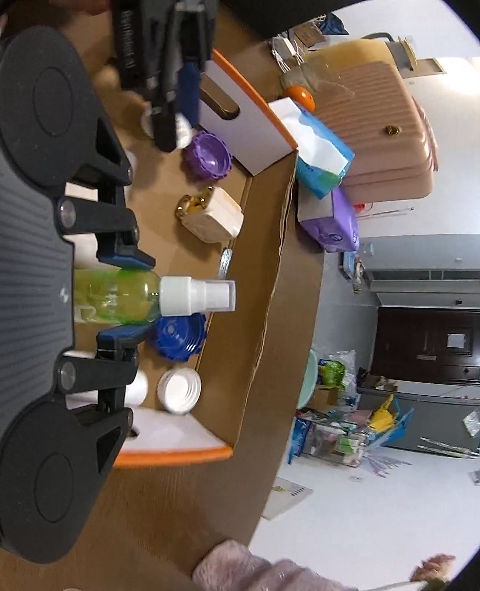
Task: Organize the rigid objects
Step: 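Lift and carry the white disc and green spray bottle over the box with both tools, then open both tools to drop the white disc and green spray bottle into the box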
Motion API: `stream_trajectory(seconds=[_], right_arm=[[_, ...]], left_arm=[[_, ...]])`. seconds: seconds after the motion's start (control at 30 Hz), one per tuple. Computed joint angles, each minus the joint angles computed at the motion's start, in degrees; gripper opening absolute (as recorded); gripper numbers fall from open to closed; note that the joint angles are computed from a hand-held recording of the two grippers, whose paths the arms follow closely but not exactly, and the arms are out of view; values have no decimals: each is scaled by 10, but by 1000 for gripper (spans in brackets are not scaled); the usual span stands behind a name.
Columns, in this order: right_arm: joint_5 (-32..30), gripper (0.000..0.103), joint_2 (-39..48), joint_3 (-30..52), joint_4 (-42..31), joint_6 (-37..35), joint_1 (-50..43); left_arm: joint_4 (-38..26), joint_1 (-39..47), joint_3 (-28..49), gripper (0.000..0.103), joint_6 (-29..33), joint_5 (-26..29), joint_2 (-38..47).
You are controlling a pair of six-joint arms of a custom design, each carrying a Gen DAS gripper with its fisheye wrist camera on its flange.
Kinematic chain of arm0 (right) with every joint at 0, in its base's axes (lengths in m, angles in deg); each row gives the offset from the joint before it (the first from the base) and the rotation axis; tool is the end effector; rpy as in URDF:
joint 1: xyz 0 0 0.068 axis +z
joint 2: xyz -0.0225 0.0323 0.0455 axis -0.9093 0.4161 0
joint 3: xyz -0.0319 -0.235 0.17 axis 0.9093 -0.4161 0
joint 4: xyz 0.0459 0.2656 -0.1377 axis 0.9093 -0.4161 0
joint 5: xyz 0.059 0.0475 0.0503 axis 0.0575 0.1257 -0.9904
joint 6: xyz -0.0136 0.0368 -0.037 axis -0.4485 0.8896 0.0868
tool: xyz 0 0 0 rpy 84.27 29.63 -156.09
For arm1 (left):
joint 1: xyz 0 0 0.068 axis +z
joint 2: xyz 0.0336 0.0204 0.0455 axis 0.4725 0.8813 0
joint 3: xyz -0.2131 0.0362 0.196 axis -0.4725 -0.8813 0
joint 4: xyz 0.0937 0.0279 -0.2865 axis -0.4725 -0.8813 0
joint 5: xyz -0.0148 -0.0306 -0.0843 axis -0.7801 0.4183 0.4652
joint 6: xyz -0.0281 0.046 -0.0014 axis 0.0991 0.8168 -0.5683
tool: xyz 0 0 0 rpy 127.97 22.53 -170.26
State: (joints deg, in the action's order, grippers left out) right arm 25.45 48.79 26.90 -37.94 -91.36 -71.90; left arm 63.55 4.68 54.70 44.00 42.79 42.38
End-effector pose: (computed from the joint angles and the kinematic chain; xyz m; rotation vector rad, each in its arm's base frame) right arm 0.2545 -0.0135 0.0877 -0.5638 2.3118 0.2975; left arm 0.1953 -0.0801 0.0584 0.0418 2.3046 -0.2295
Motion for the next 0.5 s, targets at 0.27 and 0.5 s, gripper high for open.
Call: stream_trajectory(seconds=[0.27,0.5], right_arm=[[21,31,69,39,16,21,41],[22,31,26,25,-7,23,33]], left_arm=[[27,0,0,40,4,3,17],[-55,-28,-5,40,-9,-25,-68]])
